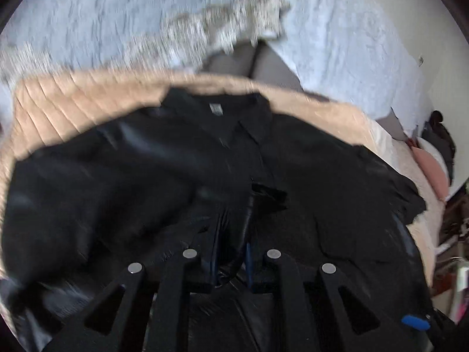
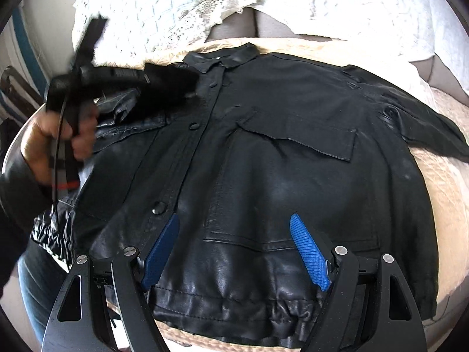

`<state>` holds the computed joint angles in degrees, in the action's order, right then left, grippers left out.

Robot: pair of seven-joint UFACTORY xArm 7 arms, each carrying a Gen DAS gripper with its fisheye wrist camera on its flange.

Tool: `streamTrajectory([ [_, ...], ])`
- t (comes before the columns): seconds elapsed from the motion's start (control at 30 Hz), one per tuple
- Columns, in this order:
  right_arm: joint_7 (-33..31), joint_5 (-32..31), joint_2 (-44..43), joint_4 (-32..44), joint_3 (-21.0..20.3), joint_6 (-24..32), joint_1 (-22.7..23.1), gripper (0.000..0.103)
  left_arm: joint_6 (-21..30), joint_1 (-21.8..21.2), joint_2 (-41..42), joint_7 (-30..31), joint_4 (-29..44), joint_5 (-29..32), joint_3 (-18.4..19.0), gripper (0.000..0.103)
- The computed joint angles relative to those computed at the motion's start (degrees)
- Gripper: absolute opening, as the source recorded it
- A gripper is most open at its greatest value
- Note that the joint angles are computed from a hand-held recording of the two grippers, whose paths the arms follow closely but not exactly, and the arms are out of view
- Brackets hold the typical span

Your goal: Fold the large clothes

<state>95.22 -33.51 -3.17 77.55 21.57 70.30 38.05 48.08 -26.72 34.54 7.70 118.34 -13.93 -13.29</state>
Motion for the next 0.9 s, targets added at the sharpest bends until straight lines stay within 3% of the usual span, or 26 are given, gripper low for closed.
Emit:
streamTrajectory([
  [0.07,0.3,-0.4,-0.2,-0.1,-0.1,-0.7,-0.1,0.078,-2.5,1.1,-5.3,2.8,-7.4,-3.2,-0.2,0.021],
  [0.13,0.5,-0.9,-0.1,-0.2,-0.2,-1.5,-0.3,0.078,-6.0,5.5,-11.3,7.4,-14.5,-7.8,-3.4,0.03],
  [0.23,0.9,-2.4,1.2,0.9,-0.6,-3.3,-0.6,0.078,-11.2,8.8,-17.0,10.0,-20.5,-12.5,-1.9,0.041],
  [0.3,0.7,-3.8,2.6,2.0,-1.5,-6.5,-1.0,0.078,-12.8,9.8,-17.8,7.5,-21.1,-11.6,0.7,0.041],
  [0.37,0.9,-5.3,4.6,3.7,-2.5,-9.4,-1.3,0.078,-13.6,9.4,-16.4,1.0,-20.0,-5.4,4.5,0.041],
  [0.5,0.8,-6.0,9.4,6.8,-6.1,-18.4,-2.4,0.075,-6.4,11.7,-11.6,-5.5,-17.1,-1.6,5.6,0.04],
  [0.57,-0.5,-4.6,12.1,8.4,-8.3,-22.7,-3.3,0.064,-7.5,12.0,-12.4,-5.2,-20.4,-0.8,5.0,0.04],
  [0.67,-6.7,2.0,18.3,13.2,-10.6,-26.1,-5.2,0.053,-12.9,10.9,-14.0,-5.7,-24.6,1.7,4.9,0.04],
  [0.7,-9.0,4.5,20.0,14.6,-11.1,-26.2,-5.6,0.05,-13.2,11.3,-13.9,-5.7,-24.7,1.4,4.6,0.042],
  [0.77,-14.0,8.2,24.0,19.3,-12.1,-23.9,-6.2,0.028,-12.9,11.4,-12.7,-6.7,-23.4,1.1,4.3,0.044],
  [0.83,-16.9,8.8,25.9,22.1,-13.8,-21.9,-5.8,0.016,-12.4,10.7,-11.0,-7.9,-21.4,2.6,4.6,0.047],
  [0.9,-18.3,9.7,27.0,23.8,-15.6,-20.7,-5.6,0.012,-12.0,10.4,-9.8,-8.5,-19.9,3.5,4.6,0.05],
])
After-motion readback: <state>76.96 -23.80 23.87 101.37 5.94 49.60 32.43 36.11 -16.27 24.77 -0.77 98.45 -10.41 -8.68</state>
